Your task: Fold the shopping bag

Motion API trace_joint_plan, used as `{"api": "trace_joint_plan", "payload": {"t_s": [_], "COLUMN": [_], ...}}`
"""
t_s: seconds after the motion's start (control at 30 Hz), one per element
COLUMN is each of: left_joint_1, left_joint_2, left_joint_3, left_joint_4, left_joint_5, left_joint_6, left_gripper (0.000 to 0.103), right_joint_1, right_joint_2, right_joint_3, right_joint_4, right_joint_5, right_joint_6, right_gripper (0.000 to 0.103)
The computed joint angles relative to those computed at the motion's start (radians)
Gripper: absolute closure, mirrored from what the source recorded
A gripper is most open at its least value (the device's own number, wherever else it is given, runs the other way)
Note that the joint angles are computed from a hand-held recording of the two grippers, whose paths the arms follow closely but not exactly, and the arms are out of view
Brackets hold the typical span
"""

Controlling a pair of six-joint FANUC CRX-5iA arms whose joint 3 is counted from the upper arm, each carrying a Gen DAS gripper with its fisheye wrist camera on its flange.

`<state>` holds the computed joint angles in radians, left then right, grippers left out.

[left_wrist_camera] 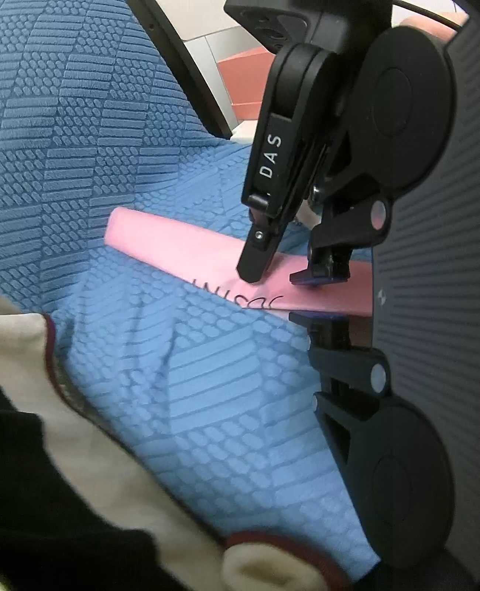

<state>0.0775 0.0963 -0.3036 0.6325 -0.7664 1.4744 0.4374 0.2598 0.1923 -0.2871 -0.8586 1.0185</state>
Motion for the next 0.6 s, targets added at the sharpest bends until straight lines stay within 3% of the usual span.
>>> {"api": "trace_joint_plan", "payload": {"t_s": [0.1,0.23,0.4,0.6], "left_joint_1": [-0.001,-0.001,-0.011,-0.032], "left_joint_2": [-0.026,-0.056,-0.029,0.013], "left_joint_3": [0.011,-0.007,-0.001,0.041], "left_joint_4": [-0.054,-0.031,0.012,-0.082], "left_joint_5": [0.018,0.049,0.026,0.010], "left_joint_6": [0.011,-0.049,-0.100,-0.030], "left_gripper": [0.088,0.088,0.088,0.088], "right_joint_1": [-0.002,-0.003,-0.001,-0.002], "right_joint_2": [0.001,0.001,-0.004,-0.008], "right_joint_3": [0.002,0.002,-0.006,-0.017], "right_joint_4": [-0.005,-0.008,-0.009,-0.028], "right_joint_5": [-0.002,0.000,0.008,0.031], "right_joint_6": [0.004,0.005,-0.004,-0.015], "right_gripper": [0.092,0.093,0.092,0.093]}}
